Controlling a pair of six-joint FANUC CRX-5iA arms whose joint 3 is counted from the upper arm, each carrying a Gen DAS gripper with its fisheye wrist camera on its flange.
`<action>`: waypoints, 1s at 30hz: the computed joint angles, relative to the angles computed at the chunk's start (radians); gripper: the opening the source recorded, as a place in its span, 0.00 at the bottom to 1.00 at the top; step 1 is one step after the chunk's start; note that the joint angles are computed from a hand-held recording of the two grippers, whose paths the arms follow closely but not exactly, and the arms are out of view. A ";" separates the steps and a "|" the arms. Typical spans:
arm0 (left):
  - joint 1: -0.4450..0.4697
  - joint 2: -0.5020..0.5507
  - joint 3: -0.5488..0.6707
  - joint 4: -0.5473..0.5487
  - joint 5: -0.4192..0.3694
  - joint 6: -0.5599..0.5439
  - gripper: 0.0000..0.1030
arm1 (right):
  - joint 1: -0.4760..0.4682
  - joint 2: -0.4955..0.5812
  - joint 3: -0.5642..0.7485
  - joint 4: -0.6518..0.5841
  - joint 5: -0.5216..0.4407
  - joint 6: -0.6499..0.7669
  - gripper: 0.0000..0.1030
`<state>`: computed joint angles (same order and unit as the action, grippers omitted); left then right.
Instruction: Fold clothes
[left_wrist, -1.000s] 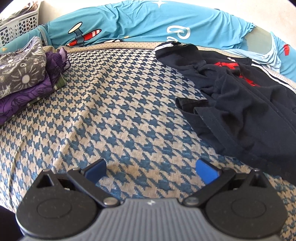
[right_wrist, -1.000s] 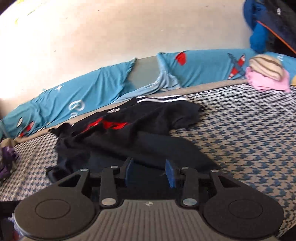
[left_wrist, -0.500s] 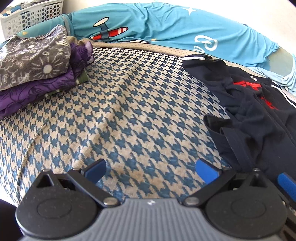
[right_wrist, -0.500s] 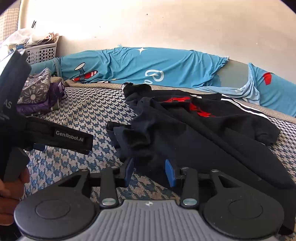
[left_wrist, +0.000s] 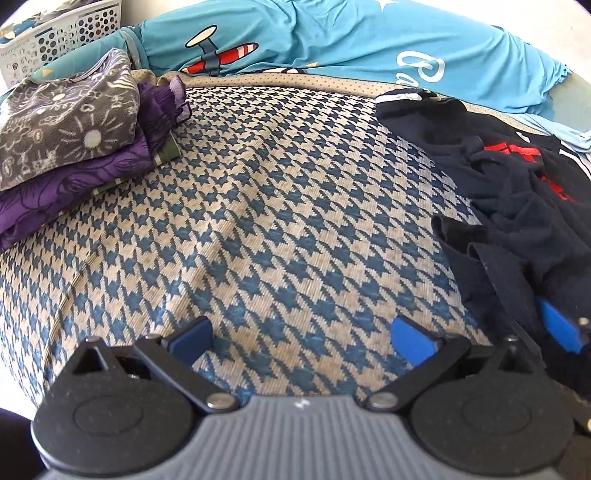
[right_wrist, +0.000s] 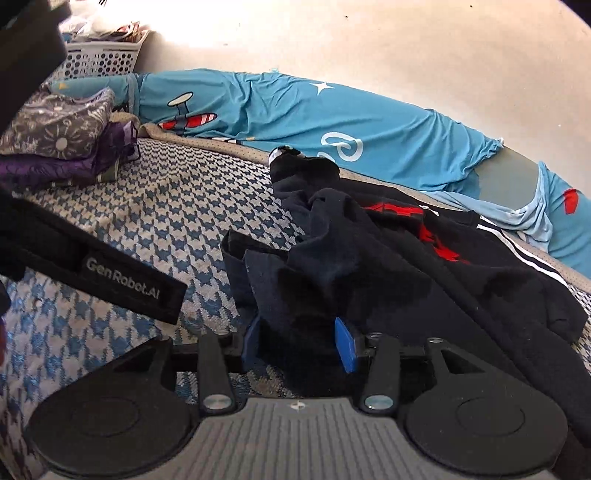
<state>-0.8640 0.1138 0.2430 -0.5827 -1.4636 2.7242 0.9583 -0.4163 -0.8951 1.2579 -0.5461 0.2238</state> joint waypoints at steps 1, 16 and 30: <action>0.000 -0.003 -0.002 0.001 0.003 -0.001 1.00 | -0.006 0.002 -0.003 0.011 0.009 -0.008 0.21; 0.013 -0.196 -0.163 0.020 0.242 0.034 1.00 | 0.129 -0.212 -0.015 -0.291 0.030 0.258 0.05; 0.016 -0.254 -0.230 0.061 0.320 0.061 1.00 | 0.142 -0.457 -0.057 -0.371 0.008 0.086 0.05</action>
<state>-0.8476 -0.1401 0.0128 -0.5220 -1.1438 2.7850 1.1006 -0.8729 -0.9521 0.8869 -0.5380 0.3100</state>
